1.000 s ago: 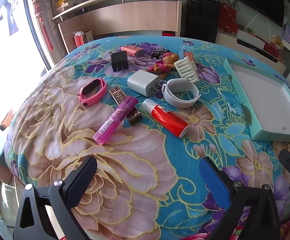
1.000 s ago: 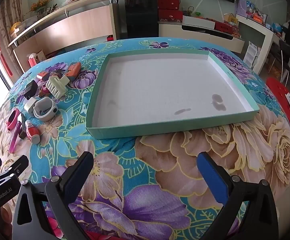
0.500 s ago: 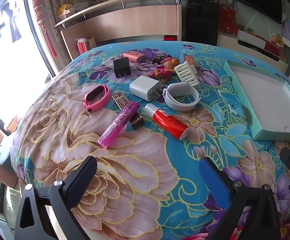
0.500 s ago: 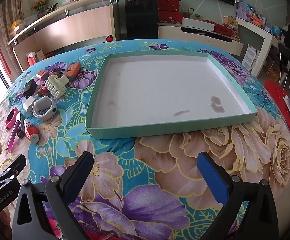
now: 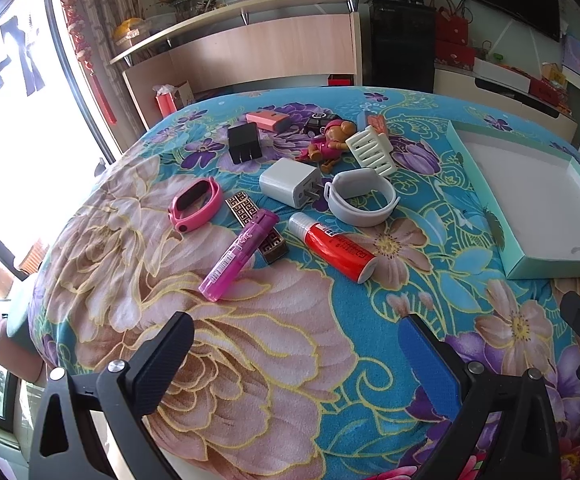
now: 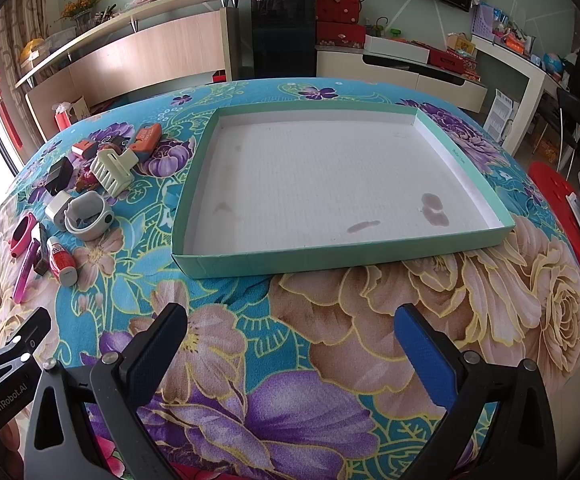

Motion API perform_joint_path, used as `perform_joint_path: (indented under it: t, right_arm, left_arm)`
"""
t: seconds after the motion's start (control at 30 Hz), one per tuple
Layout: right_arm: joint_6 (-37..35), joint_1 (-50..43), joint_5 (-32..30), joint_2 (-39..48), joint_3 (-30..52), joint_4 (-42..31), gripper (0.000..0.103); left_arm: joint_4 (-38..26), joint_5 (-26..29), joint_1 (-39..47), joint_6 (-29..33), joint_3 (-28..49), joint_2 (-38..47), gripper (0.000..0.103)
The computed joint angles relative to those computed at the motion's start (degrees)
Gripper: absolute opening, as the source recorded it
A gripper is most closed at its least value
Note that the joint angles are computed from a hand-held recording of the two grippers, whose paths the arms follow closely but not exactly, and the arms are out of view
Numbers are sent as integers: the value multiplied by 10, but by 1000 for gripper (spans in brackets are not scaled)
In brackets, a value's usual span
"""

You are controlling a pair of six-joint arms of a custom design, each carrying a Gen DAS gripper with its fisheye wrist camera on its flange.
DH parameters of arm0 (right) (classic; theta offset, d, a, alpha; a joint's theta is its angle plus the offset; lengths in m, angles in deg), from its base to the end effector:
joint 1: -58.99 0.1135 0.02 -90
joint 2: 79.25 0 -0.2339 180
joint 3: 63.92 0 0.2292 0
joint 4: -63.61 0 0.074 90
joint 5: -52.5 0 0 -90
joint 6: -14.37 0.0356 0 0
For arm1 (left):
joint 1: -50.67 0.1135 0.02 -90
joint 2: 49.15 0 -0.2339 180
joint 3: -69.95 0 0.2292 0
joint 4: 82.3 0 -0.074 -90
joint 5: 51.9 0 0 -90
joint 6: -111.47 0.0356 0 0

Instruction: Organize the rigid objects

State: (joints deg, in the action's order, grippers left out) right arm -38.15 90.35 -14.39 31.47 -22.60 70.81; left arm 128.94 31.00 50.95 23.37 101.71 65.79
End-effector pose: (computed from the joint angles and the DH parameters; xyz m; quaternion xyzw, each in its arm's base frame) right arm 0.2064 0.1094 0.0233 0.0988 0.9471 -0.0274 0.3041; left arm 0.2132 0.0054 0.0119 -0.0068 0.9437 0.0647 0.3243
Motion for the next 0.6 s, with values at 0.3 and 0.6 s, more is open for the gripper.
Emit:
perform_joint_path:
  t: [0.3, 0.6]
  right_arm:
    - [1, 2, 2, 0, 3, -4, 103]
    - [1, 2, 2, 2, 3, -2, 103]
  left_arm:
    - [17, -9, -6, 4, -8, 2, 103]
    - [19, -12, -10, 3, -10, 3, 103]
